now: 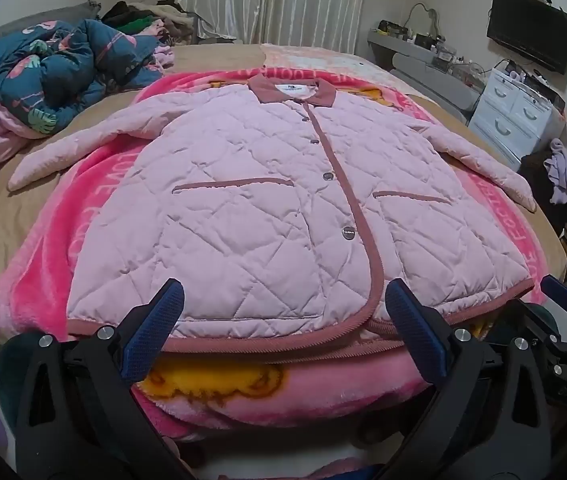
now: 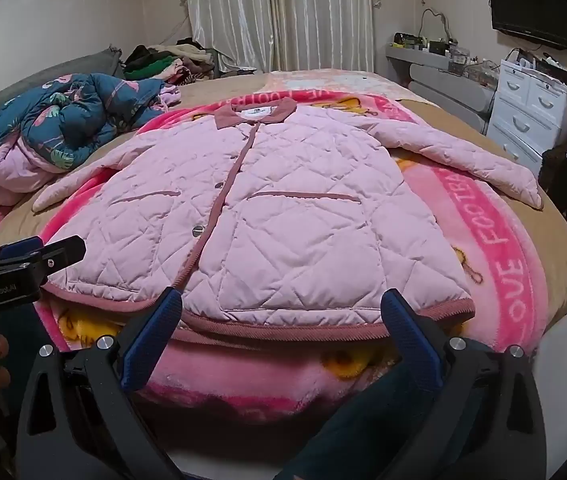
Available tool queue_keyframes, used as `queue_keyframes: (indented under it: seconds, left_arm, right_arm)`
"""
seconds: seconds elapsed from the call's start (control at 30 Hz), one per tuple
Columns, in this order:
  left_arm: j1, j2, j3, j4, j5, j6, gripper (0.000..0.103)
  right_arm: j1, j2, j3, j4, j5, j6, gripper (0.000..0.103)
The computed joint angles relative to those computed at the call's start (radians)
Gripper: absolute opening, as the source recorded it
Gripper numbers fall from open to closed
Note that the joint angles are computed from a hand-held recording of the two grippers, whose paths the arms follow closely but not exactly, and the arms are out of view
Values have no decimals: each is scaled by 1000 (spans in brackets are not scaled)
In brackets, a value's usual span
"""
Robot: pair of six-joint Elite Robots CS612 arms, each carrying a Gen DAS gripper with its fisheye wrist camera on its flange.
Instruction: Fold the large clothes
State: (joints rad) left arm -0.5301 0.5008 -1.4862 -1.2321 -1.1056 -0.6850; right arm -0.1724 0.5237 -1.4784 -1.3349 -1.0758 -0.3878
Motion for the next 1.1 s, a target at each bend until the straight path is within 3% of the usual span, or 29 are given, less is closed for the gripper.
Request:
queue_keyframes:
  seconds: [1.1]
  left_arm:
    - [1,-11,-2,5,10,6,94]
  right_arm:
    - [1,6,-19,-18,4,8,99]
